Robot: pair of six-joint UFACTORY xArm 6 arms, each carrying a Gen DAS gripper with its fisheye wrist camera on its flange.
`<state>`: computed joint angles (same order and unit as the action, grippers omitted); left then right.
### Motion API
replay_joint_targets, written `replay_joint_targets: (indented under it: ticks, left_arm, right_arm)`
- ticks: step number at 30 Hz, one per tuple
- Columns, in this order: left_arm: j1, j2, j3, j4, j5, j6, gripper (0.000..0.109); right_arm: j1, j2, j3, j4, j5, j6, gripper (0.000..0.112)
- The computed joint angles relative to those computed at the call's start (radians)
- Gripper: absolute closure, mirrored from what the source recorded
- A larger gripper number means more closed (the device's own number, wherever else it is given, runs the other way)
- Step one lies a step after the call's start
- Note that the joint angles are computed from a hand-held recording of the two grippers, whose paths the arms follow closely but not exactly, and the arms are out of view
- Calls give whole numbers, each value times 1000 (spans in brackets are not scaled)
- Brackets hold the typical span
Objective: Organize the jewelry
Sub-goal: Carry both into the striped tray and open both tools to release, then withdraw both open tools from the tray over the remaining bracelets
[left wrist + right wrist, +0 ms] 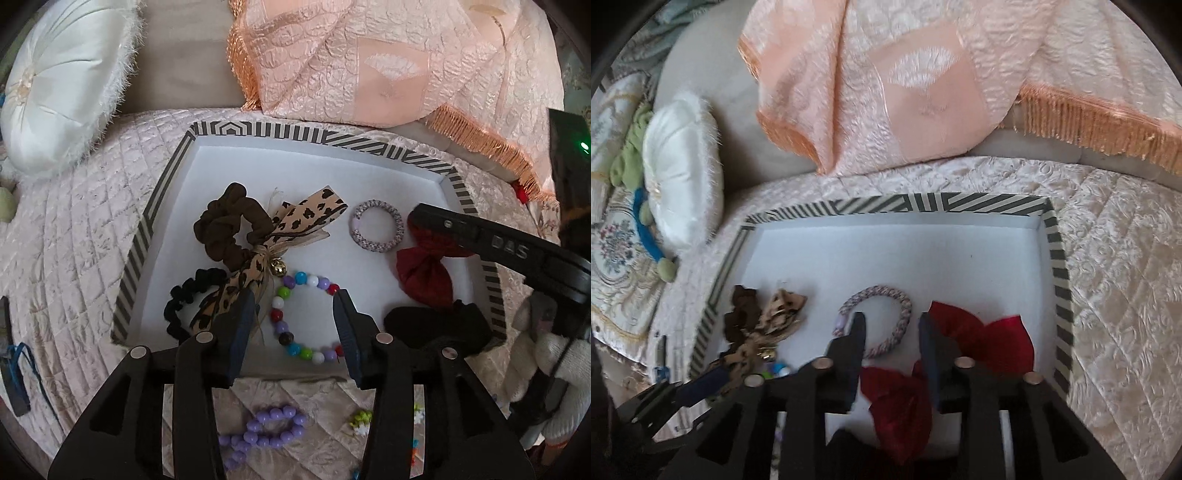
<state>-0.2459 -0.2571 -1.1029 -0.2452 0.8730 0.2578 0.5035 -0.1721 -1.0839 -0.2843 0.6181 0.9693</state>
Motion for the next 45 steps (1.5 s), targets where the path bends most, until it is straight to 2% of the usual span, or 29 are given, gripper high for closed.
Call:
replay_joint_targets:
  ticks: [4, 10, 18, 29, 38, 45]
  left_arm:
    - [4, -57, 33, 5, -5, 0, 65]
    - [6, -169, 110, 34, -21, -6, 65]
    - [37, -357, 238, 48, 2, 10, 65]
    - [97, -581, 361, 51, 39, 30, 65]
    - [137, -700, 409, 23, 81, 71, 65]
    - [177, -745, 423, -5, 108, 104, 64]
  right_arm:
    - [34, -85, 57, -50, -4, 57, 83]
    - [133, -211, 121, -210, 58, 226, 83]
    - [306, -336, 181, -385, 199, 469, 80]
    - [564, -403, 190, -496, 447, 662, 76]
    - [750, -383, 125, -558, 665, 735, 74]
    - [815, -371, 106, -572, 725, 760, 73]
